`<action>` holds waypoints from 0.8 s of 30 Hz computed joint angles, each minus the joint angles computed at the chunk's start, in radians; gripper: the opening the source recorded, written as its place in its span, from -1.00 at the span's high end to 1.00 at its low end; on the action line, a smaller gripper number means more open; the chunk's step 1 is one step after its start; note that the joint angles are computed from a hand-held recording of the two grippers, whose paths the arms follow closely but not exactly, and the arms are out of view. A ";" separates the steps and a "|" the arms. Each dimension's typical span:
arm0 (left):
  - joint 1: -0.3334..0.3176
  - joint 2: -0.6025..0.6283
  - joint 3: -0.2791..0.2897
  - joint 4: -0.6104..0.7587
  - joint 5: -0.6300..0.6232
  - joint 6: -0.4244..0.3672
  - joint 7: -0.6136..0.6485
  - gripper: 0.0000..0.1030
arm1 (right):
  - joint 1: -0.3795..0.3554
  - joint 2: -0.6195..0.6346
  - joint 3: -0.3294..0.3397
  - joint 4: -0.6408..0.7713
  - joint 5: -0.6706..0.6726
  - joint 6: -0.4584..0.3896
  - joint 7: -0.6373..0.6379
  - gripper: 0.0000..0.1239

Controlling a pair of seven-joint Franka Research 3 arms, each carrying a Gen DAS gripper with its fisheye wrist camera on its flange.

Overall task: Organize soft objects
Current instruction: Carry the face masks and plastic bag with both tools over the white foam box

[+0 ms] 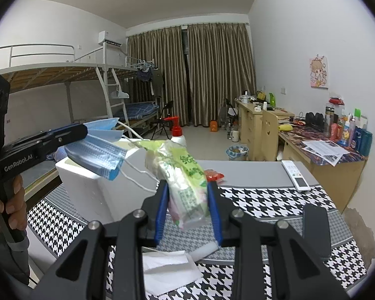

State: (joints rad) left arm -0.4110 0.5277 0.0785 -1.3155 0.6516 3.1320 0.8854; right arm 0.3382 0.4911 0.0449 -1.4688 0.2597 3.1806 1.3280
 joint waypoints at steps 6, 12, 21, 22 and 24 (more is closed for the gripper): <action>-0.031 -0.011 0.060 -0.009 0.024 0.024 -0.046 0.66 | -0.025 0.017 0.043 0.030 0.006 0.003 -0.031 0.43; -0.048 -0.011 0.101 0.004 0.054 0.026 -0.100 0.66 | -0.061 0.039 0.102 0.071 0.022 -0.008 -0.083 0.43; -0.059 -0.013 0.137 0.023 0.127 0.007 -0.199 0.66 | -0.093 0.077 0.168 0.138 0.059 -0.035 -0.167 0.43; -0.061 -0.013 0.144 0.026 0.139 0.004 -0.213 0.66 | -0.097 0.083 0.177 0.148 0.064 -0.038 -0.177 0.43; -0.063 -0.013 0.153 0.030 0.162 -0.002 -0.243 0.66 | -0.097 0.094 0.185 0.167 0.074 -0.046 -0.194 0.43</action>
